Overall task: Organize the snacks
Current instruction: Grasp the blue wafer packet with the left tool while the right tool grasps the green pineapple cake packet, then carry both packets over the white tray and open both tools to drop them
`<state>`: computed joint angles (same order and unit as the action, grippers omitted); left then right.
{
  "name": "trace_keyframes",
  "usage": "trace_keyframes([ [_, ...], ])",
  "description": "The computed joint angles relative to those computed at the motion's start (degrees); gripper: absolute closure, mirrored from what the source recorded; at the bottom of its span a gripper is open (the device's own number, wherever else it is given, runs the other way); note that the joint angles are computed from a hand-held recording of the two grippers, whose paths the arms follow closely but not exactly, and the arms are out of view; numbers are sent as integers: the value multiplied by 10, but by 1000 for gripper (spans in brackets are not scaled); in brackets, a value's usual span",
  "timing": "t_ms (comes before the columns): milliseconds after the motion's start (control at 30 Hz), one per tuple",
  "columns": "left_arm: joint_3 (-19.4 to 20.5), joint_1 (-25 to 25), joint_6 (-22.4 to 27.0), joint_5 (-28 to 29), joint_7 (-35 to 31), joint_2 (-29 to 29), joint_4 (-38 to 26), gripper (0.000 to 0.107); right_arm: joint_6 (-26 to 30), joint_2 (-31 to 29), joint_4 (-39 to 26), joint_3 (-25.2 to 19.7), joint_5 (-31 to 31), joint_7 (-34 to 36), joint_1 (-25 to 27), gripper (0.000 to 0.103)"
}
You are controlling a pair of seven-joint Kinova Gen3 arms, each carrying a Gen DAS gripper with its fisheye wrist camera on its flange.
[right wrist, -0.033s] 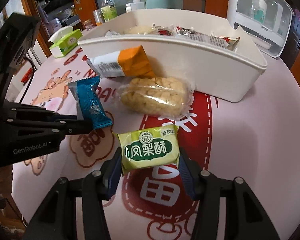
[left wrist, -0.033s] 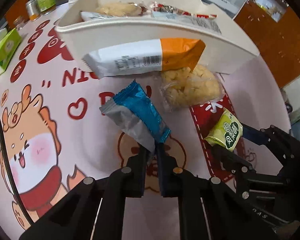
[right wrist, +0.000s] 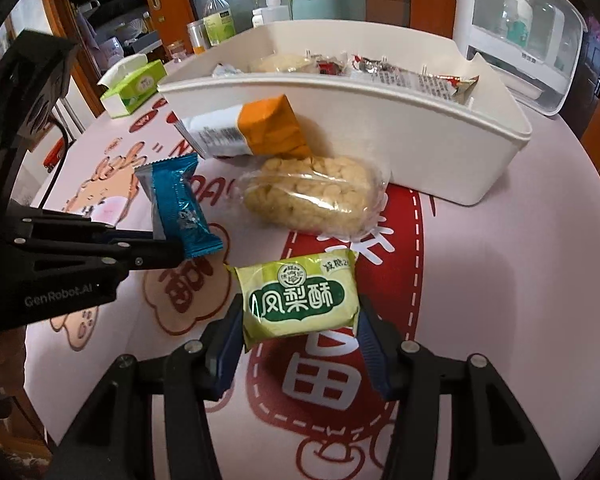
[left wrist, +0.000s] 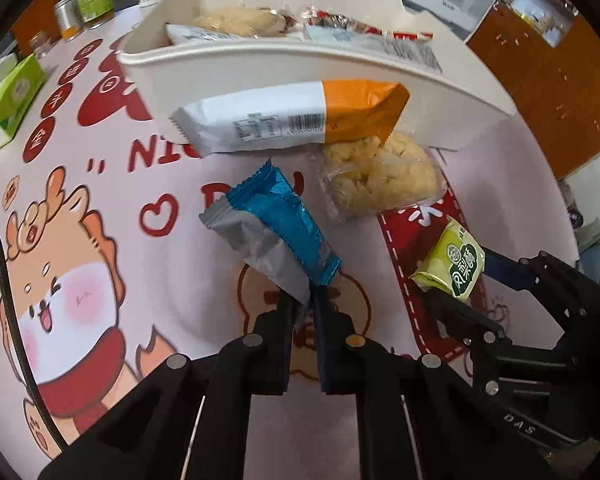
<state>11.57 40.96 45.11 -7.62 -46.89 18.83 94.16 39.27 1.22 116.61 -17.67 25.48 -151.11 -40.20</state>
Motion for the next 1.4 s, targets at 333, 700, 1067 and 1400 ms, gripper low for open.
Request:
trace_keyframes([
  [333,11,-14,-8,-12,27,-76,27,100,25,-43,-18,-23,8,-9,4,50],
  [700,23,-9,46,-102,19,-98,-88,100,50,-93,-95,-32,18,44,68,50],
  [1067,-8,0,142,-156,-70,-31,-321,100,148,-57,-277,-28,109,90,116,50],
  [1400,-58,8,208,-124,-147,59,-480,99,197,38,-387,39,158,107,68,48],
])
